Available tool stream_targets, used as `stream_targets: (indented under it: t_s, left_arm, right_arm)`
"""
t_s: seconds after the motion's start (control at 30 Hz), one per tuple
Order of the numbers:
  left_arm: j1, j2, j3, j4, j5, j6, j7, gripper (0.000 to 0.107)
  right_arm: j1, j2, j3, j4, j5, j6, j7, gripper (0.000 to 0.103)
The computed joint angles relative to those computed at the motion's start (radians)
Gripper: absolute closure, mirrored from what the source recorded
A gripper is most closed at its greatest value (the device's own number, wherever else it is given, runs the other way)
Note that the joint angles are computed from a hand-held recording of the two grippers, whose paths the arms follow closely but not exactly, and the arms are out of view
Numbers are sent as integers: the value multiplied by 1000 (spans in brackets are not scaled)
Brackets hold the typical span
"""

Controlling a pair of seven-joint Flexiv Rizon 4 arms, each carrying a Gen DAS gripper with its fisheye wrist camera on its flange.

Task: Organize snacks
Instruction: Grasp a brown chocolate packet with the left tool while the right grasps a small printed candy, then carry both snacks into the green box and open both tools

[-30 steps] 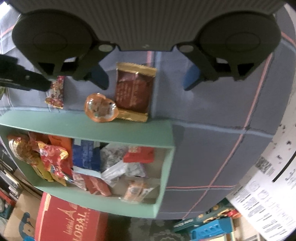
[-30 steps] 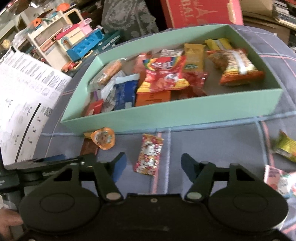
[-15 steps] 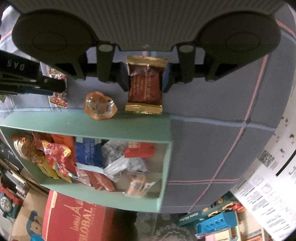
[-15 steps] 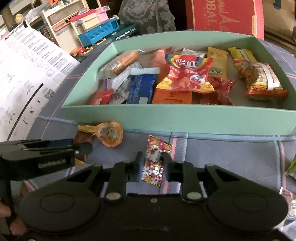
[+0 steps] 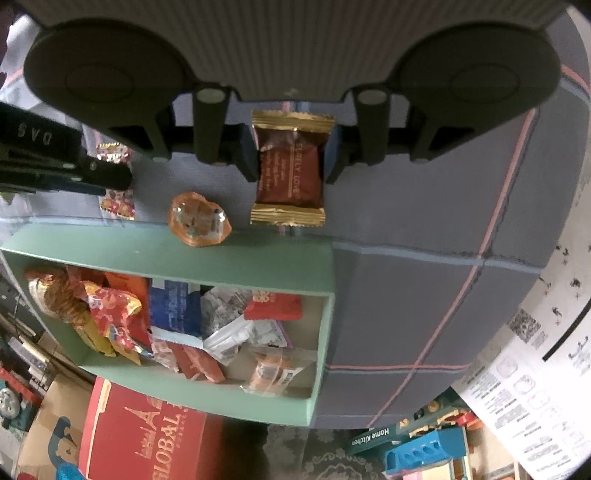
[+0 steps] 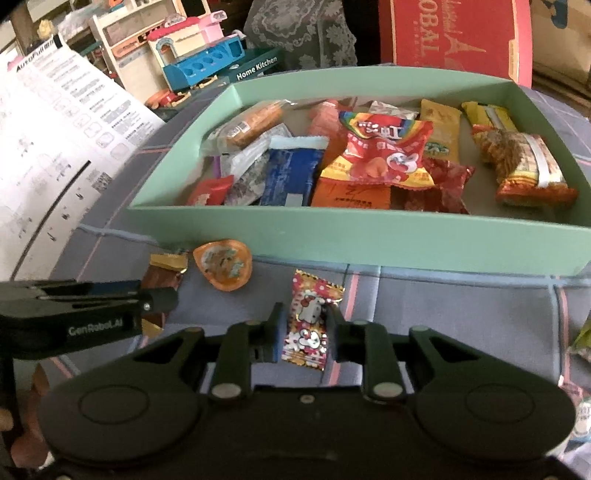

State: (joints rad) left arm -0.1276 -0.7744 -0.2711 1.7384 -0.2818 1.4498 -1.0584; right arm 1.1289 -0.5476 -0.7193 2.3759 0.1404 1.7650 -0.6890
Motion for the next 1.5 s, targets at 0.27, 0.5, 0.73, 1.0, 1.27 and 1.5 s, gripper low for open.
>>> stream_targets:
  t_s: [0.27,0.5,0.73,1.0,1.27,1.5]
  left_arm:
    - [107,67,-130,102,-28,38,60,70]
    - [146,85,-210,80,-51,51,108,70]
    - [4,16,-94,-141,-67,-46,79,70]
    - [-152,-141,80,-481,-42,-226,-58,70]
    - [-201,-274,138,-731,16,-358,-136,70]
    - [-216,-358,164,-879,48,-436,-182,70]
  right_arm:
    - [66,63,-61,44,46,35,-23,81]
    - [121,124,-155,35,47,38,-70,81]
    - [-23,140,-121,-76,-23,-10,-96,81]
    - [-384,84,151,-260,-154,-52,-47,81]
    - [-609,-13,346,-420,-230,-68,-13,81]
    - [-692,-63,410,-496,-273,-92,4,81]
